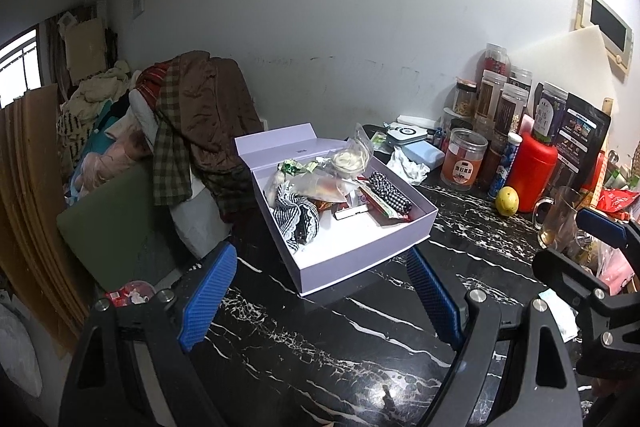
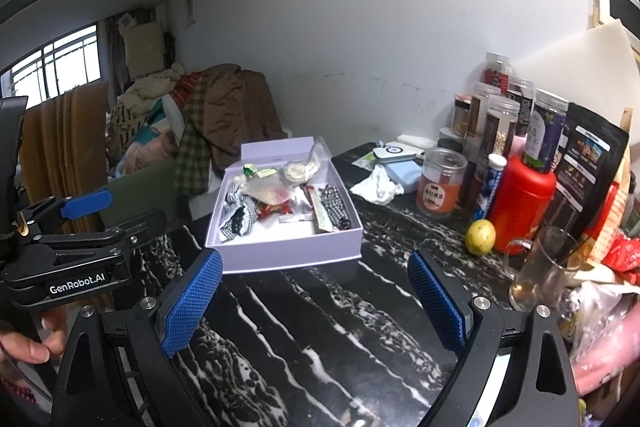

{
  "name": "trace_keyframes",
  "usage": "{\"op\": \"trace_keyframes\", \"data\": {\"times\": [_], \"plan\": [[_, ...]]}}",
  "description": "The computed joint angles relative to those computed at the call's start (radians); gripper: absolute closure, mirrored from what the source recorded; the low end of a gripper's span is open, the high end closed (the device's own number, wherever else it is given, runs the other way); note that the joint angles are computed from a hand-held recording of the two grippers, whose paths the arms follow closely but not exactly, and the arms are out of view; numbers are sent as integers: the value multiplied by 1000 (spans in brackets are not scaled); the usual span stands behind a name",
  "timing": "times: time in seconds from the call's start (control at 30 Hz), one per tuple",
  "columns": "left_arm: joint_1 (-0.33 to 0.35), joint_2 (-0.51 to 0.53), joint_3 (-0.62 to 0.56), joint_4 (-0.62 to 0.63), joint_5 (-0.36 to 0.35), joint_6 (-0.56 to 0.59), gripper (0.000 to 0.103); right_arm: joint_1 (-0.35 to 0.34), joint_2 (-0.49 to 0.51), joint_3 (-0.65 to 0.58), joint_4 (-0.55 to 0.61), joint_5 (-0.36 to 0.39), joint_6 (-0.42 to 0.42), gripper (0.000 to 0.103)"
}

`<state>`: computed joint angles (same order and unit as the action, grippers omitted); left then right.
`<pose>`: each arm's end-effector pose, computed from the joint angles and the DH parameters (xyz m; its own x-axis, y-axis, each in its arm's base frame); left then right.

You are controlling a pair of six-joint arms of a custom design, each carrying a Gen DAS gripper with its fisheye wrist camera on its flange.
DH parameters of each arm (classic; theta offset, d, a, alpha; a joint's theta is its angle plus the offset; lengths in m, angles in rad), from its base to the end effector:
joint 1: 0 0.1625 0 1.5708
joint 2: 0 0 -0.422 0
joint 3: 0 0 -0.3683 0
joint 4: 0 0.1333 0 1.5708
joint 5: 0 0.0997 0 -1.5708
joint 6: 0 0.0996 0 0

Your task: Organize soft objects

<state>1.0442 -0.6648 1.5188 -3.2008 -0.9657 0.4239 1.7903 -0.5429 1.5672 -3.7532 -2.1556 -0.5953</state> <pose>-0.1889 -0.7029 0.1565 -0.6831 0.3166 -0.6582 0.7018 0.5341 -0.4714 0.2221 -0.6357 0.1239 -0.7160 0.0388 0.6970 -0.5904 0.4991 -0.6343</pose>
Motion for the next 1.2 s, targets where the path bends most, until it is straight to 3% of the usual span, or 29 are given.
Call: {"op": "trace_keyframes", "data": {"times": [1.2], "plan": [[-1,13,-4,34,21,-12,15,-11,-4,-20,58,33,1,8]]}}
